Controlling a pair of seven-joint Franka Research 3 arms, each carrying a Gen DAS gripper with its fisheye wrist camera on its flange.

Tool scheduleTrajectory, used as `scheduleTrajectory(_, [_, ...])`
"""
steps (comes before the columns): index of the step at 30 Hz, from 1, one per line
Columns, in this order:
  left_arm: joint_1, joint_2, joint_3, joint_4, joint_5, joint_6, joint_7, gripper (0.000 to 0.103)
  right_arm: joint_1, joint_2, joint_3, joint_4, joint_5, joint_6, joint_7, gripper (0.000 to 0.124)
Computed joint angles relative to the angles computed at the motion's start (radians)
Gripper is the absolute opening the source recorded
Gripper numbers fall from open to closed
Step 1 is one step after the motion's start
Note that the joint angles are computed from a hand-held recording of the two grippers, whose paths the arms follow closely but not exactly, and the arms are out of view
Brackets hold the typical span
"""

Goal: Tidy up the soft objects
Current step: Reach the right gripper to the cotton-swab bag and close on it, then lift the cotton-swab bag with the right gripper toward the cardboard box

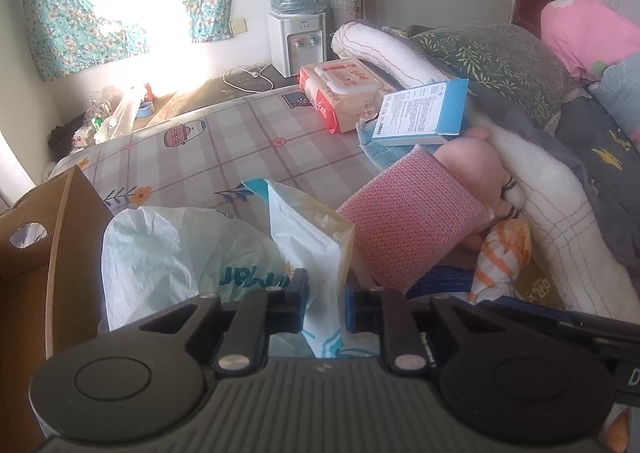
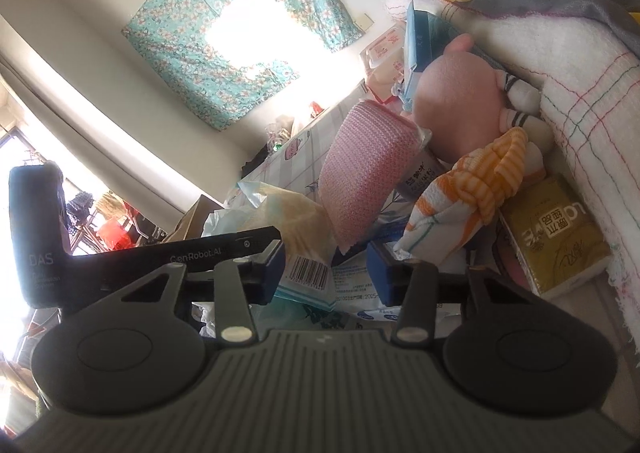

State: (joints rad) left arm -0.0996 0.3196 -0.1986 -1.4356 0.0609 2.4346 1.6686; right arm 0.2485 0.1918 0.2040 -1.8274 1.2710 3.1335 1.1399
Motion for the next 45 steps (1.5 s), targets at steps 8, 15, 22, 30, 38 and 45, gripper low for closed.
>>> scheduleTrajectory(8, [0.059,-0.168,-0.005,-0.212,-0.162,0.117,0.079,0.018,0.007,-0.019,0.01,0.029,0.19,-0.052,-0.155,0.044])
scheduleTrajectory(15, [0.086,-0.177,0.018,-0.237,-0.263,0.069,0.12,0.021,0.045,0.101,-0.024,0.158,0.064,-0.16,0.022,0.046])
scheduleTrajectory(22, [0.085,-0.167,0.03,-0.213,-0.223,0.026,0.122,0.026,0.015,0.197,0.007,0.255,-0.124,-0.214,0.214,0.055])
scheduleTrajectory(30, [0.08,-0.162,0.027,-0.217,-0.177,0.042,0.133,0.021,-0.048,0.232,0.092,0.289,0.001,-0.225,0.099,0.045])
scheduleTrajectory(38, [0.075,-0.195,0.023,-0.262,-0.186,0.097,0.176,0.016,-0.018,0.213,0.072,0.279,-0.012,-0.192,0.083,0.02])
scheduleTrajectory(45, [0.076,-0.244,0.028,-0.308,-0.265,0.12,0.242,0.016,0.001,0.165,0.059,0.24,-0.05,-0.165,0.12,0.019])
